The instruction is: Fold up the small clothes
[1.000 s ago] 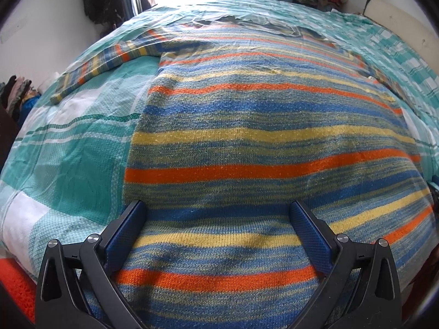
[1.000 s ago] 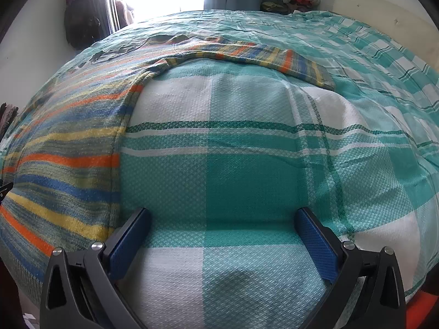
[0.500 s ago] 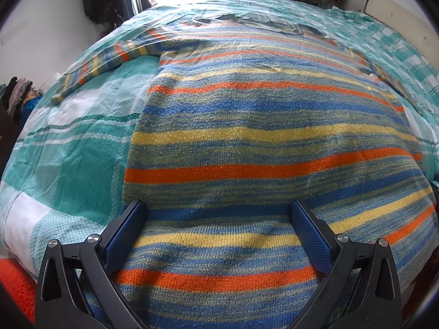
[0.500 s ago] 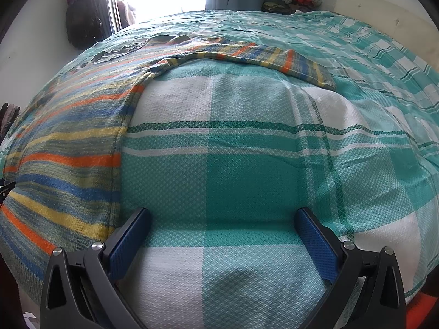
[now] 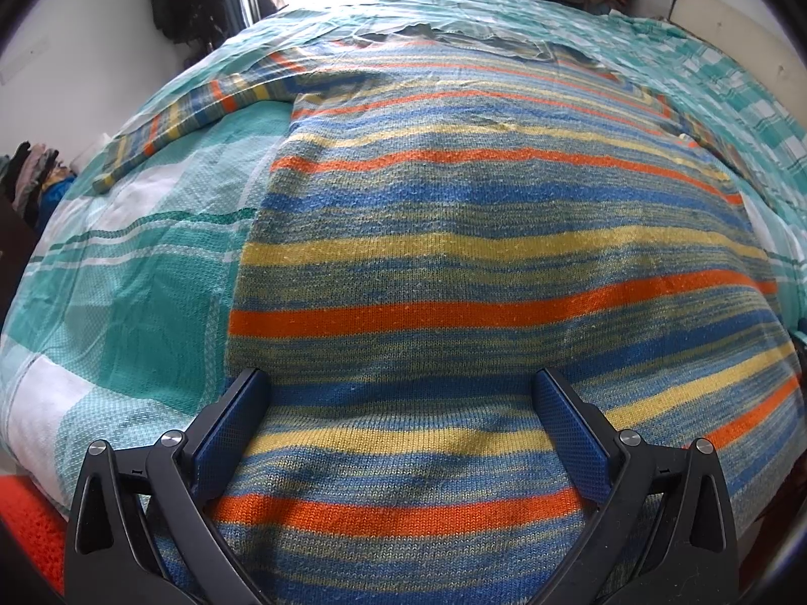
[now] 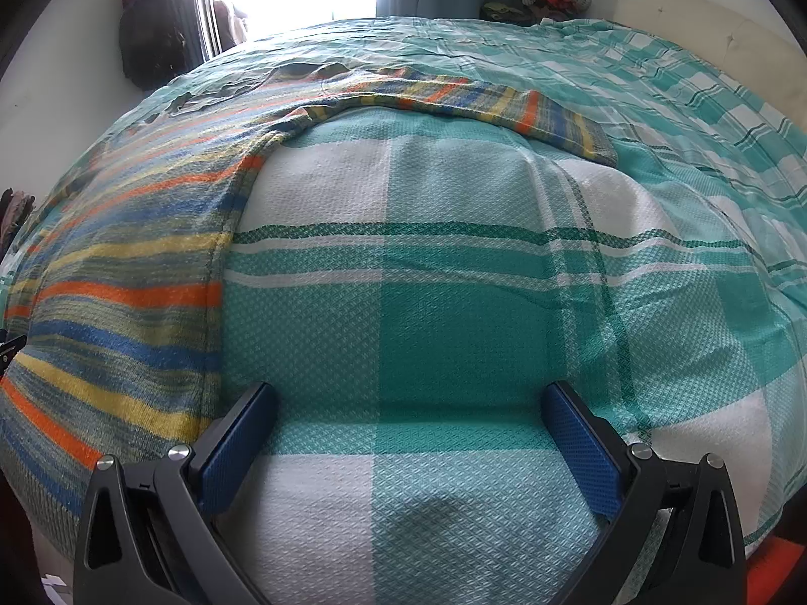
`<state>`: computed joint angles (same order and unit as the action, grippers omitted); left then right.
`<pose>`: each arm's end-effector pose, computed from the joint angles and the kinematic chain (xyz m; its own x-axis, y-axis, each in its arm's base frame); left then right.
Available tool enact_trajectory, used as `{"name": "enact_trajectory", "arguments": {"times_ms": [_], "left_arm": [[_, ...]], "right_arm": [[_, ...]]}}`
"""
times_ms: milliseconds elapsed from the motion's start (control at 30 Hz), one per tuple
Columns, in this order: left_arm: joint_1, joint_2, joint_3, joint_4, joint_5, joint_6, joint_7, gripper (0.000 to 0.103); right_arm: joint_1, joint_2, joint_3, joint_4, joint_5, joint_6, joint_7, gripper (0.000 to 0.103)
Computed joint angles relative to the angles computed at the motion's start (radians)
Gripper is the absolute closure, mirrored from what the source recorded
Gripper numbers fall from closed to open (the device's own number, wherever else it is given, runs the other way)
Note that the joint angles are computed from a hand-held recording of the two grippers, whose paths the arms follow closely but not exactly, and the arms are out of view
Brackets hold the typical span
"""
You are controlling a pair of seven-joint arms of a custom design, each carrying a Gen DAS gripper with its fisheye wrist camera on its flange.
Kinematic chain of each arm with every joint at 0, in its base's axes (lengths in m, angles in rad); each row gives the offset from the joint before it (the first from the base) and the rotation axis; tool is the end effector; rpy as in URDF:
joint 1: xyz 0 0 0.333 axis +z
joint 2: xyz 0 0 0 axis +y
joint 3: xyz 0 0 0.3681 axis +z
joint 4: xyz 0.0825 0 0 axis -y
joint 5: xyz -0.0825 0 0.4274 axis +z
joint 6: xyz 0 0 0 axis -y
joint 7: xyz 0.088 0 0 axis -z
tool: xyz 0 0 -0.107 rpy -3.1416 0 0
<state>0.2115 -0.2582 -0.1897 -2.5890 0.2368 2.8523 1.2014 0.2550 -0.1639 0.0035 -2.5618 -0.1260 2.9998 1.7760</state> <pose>0.4817 -0.0035 0.4224 0.1833 -0.9825 -0.0340 -0.8484 -0.1406 -0.5103 0.4850 0.1376 0.4122 0.1810 -0.9830 -0.0304 -0.8134 -0.1322 -0.5665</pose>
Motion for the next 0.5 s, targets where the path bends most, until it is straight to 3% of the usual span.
{"name": "enact_trajectory", "arguments": {"times_ms": [367,467,500], "left_arm": [[-0.006,-0.005,0.005,0.002,-0.008,-0.008,0.004,0.001],[-0.067,-0.053,0.063,0.002,-0.123,-0.062,0.091,0.001],[-0.081,-0.072,0.079,-0.008,-0.163,-0.056,0.117,0.001]], "right_arm": [[0.001,-0.002,0.000,-0.001,0.004,-0.002,0.005,0.000],[0.025,-0.027,-0.018,0.025,0.051,-0.095,-0.030,0.000],[0.063,-0.039,-0.054,0.043,0.131,-0.146,-0.099,0.000]]}}
